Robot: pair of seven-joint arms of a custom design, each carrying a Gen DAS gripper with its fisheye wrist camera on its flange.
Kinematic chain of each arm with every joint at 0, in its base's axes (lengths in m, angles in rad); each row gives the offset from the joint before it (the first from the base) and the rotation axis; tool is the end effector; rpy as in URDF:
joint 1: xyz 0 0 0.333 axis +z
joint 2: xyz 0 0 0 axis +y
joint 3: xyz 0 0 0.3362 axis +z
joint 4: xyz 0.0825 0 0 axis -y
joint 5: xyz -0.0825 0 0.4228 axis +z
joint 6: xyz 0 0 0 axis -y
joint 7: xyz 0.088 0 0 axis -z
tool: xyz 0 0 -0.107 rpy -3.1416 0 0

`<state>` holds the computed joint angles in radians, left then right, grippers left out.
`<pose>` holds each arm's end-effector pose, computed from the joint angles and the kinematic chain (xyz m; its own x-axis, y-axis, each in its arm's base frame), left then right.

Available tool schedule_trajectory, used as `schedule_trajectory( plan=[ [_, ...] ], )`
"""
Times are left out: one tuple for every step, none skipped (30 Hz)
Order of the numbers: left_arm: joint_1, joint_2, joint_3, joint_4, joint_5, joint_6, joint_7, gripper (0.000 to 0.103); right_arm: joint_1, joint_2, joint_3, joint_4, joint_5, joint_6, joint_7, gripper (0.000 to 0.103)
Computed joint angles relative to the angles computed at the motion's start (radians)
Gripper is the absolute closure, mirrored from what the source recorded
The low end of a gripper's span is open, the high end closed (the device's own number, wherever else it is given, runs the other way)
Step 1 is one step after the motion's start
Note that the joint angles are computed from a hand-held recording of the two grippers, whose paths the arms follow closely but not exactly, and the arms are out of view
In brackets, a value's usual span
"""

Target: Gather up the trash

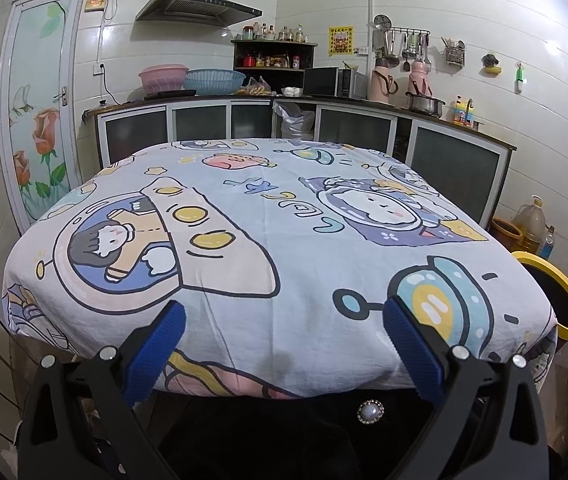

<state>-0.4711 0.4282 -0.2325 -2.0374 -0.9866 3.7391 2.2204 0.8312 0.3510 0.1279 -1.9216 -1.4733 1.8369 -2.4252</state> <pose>0.5553 -0.3078 0.3376 -0.1389 -0.9882 0.0649 -0.4901 0.0117 -0.8716 0.4425 0.4834 0.3297 -0.4678 -0.8823 -0.0525 -0.2268 0.1773 -0.9577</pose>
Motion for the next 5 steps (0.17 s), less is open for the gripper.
schedule_trajectory(
  plan=[
    [-0.001, 0.001, 0.000, 0.001, -0.002, -0.001, 0.002, 0.007, -0.001, -0.002, 0.000, -0.002, 0.000, 0.001, 0.000, 0.008],
    [-0.001, 0.001, 0.001, 0.002, -0.004, -0.003, 0.003, 0.007, -0.001, -0.002, 0.000, -0.001, 0.000, 0.001, 0.000, 0.008],
    [-0.001, 0.001, 0.001, 0.002, -0.004, -0.004, 0.003, 0.007, -0.001, -0.002, 0.000, -0.002, 0.000, 0.002, -0.001, 0.008],
    [-0.001, 0.001, 0.001, 0.002, -0.003, -0.004, 0.002, 0.007, -0.001, -0.002, 0.000, -0.002, 0.000, 0.002, -0.001, 0.008],
    [-0.001, 0.001, 0.001, 0.001, -0.001, -0.003, 0.000, 0.007, 0.000, -0.001, 0.001, -0.001, 0.000, 0.000, 0.000, 0.008]
  ],
)
